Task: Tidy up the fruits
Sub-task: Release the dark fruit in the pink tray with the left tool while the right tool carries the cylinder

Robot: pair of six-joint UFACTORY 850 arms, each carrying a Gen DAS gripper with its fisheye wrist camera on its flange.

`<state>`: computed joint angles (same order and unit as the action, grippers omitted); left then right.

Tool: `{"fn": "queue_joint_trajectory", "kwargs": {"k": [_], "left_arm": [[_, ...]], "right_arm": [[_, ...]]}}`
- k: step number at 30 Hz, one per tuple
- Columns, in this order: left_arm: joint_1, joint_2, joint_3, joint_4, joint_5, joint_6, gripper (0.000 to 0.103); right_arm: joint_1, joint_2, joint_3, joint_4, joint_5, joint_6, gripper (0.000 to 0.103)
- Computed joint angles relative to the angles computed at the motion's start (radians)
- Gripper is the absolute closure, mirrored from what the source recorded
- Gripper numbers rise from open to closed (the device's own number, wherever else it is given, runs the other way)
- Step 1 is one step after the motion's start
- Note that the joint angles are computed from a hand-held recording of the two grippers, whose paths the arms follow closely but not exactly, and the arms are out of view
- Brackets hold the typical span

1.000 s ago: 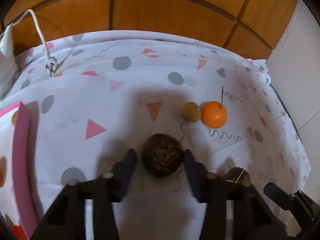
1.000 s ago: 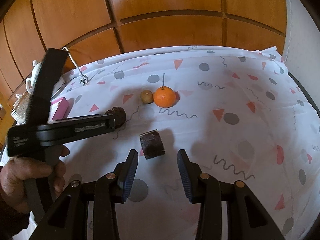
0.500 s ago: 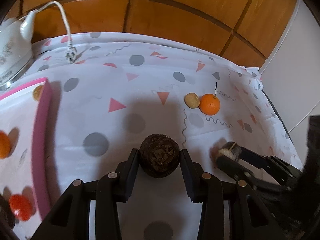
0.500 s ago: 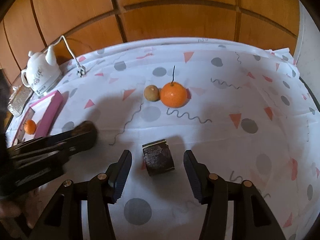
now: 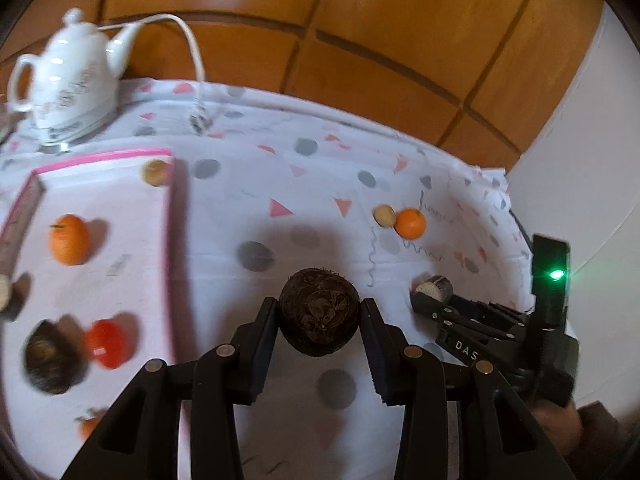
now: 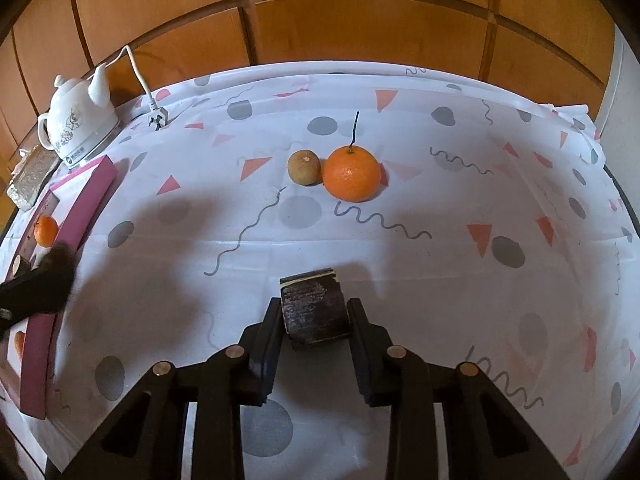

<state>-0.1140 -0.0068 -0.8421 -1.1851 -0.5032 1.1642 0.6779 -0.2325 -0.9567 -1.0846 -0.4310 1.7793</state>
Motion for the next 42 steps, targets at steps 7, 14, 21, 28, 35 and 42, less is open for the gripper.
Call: {"fn": "queue_joint_trajectory", "kwargs": {"k": [7, 14, 21, 28, 35, 42], "left_arm": [[0.152, 0.089, 0.037, -0.067, 0.007, 0.077, 0.061], [0.306, 0.085, 0.069, -0.085, 0.056, 0.091, 0.061], [0.357, 0.062, 0.093, -0.056, 0.095, 0.067, 0.055], [0.326, 0.098, 0.122, -0.058, 0.186, 0.027, 0.034], [0.275, 0.14, 0.134, 0.063, 0.244, -0.098, 0.022], [0.243, 0.18, 0.159, 0.053, 0.294, -0.088, 0.011]], "right_arm": [[0.015, -0.019, -0.023, 0.024, -0.048, -0.041, 0.072], [0.023, -0.032, -0.041, 0.05, -0.082, -0.088, 0.072], [0.028, -0.04, -0.053, 0.062, -0.103, -0.11, 0.072], [0.029, -0.04, -0.052, 0.064, -0.107, -0.123, 0.072], [0.019, -0.027, -0.04, 0.078, -0.075, -0.105, 0.072], [0.031, -0.027, -0.042, 0.071, -0.071, -0.091, 0.073]]}}
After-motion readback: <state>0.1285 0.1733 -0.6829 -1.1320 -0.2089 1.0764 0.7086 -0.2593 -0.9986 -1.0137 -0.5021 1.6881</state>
